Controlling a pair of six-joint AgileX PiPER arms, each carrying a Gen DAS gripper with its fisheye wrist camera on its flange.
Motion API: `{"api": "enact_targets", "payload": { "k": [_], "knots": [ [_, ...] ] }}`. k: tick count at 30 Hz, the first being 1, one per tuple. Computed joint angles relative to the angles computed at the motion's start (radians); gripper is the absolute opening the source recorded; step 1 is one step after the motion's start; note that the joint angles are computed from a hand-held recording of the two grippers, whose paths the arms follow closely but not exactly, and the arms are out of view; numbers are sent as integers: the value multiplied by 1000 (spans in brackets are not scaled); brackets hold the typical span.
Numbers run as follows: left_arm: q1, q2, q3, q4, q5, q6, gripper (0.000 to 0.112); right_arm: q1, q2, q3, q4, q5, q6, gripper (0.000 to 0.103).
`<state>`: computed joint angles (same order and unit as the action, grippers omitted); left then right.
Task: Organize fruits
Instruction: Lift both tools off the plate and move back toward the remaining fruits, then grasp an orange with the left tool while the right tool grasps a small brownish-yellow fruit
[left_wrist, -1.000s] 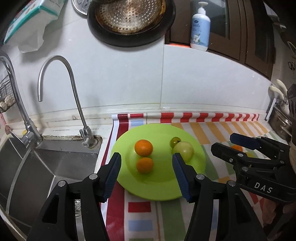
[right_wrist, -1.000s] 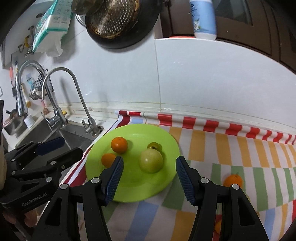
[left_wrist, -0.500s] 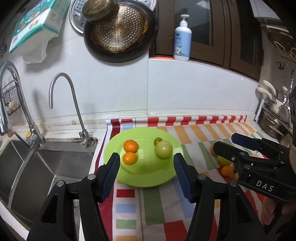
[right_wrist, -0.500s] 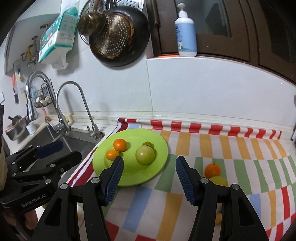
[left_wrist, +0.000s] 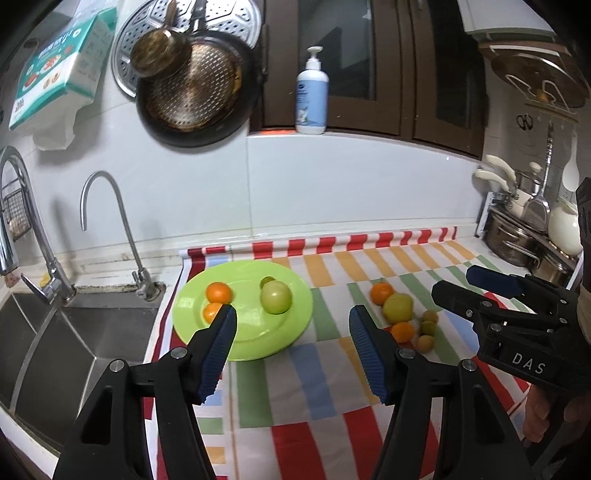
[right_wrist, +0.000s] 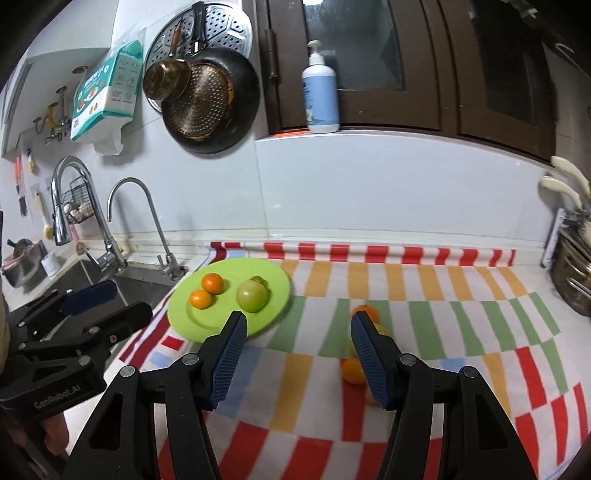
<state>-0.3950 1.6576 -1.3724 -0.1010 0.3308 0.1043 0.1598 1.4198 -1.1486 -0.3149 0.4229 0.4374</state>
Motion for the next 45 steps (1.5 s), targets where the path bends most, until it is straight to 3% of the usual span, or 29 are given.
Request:
{"api": "enact_targets", "payload": {
  "k": [14,26,31,38,45],
  "knots": [
    [-143,10,23,163,-50,-168,65,-147,-156,157,51,-26,-135,60],
    [-200,121,-60,166,-45,-141,65,-313,-111,162,385,-39,-531,60],
    [-198,187,-114,59,-35,-7,65,-344,-63,153,521,-33,-675,60],
    [-168,292,-195,-177,-5,312,63,-336,19,136,545,-29,-702,57],
    [-129,400,-313,-391,127,652,51,-310,99,114,527,-20,-668,53]
  ]
}}
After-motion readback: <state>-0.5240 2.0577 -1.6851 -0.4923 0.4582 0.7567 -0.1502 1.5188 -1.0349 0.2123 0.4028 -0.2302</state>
